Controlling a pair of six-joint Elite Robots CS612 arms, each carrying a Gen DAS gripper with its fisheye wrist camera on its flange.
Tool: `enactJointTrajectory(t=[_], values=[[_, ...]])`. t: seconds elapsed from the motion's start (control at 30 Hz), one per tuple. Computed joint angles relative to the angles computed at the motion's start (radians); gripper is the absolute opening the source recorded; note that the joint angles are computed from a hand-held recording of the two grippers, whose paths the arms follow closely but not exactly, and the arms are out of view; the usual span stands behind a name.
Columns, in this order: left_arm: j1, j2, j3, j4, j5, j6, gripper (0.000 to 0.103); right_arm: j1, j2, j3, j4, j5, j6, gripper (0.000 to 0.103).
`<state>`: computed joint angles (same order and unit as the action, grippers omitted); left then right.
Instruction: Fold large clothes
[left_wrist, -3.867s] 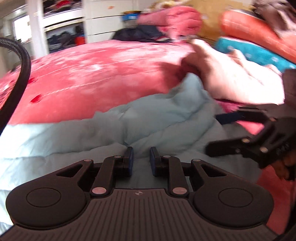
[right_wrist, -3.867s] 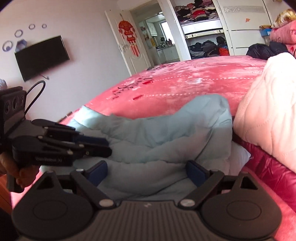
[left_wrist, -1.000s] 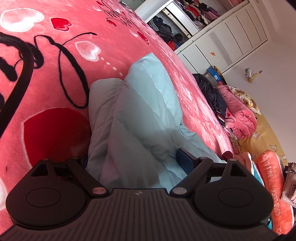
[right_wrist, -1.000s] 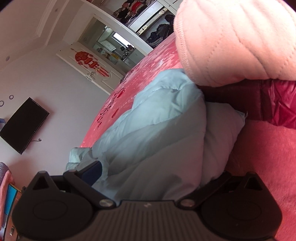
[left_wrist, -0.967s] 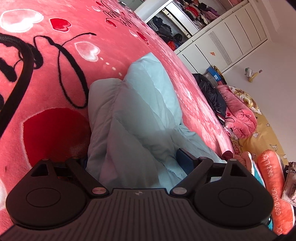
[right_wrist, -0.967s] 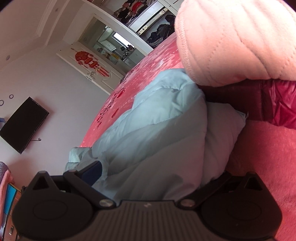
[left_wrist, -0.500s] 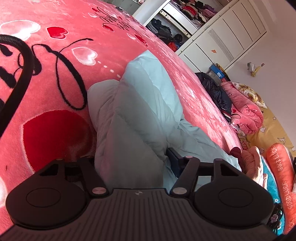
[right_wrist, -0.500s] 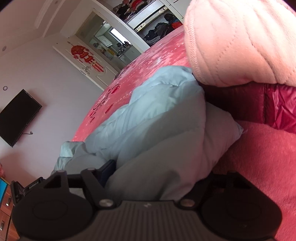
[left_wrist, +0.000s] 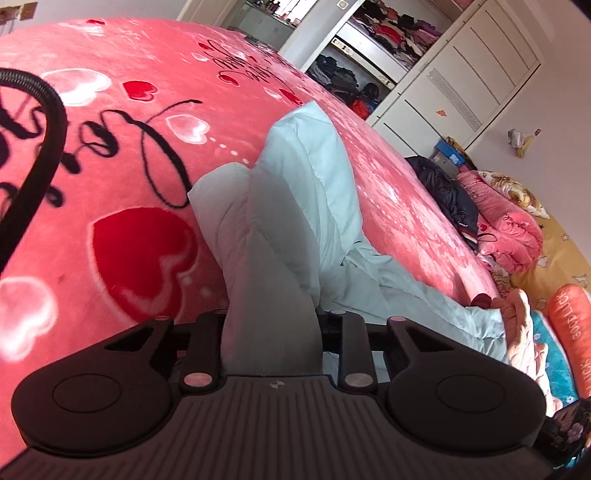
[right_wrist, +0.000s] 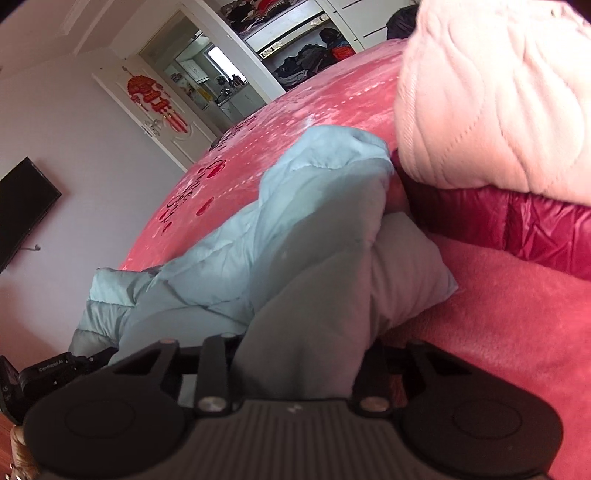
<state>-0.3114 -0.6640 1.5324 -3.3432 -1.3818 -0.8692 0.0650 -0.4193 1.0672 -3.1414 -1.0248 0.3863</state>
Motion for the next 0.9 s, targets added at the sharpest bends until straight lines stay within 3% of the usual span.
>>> enactJointTrajectory(t=[0.13,0.37,0.53,0.67,0.77,0.9], values=[[-0.017,-0.048,0.065,0.031,0.012,-0.054,0.031,-0.004,-0.048,0.072,0.018,-0.006,-0.043,0.025],[-0.057,-0.13,0.2,0.054,0.008,-0.124,0.033,-0.022,-0.132,0.217,0.037,0.016,-0.034,0.026],[-0.062,-0.123,0.211,0.051,0.045,-0.074,0.044,-0.024,-0.165,0.283,0.042,-0.013,-0.041,0.033],[-0.07,-0.111,0.208,0.009,0.12,0.012,0.052,-0.028,-0.164,0.297,0.018,-0.036,-0.003,0.055],[-0.075,-0.118,0.218,-0.013,0.163,0.057,0.055,-0.033,-0.175,0.322,-0.032,-0.059,0.018,0.062],[-0.09,-0.132,0.239,-0.053,0.272,0.16,0.061,-0.012,-0.199,0.351,-0.106,-0.24,-0.012,0.067]])
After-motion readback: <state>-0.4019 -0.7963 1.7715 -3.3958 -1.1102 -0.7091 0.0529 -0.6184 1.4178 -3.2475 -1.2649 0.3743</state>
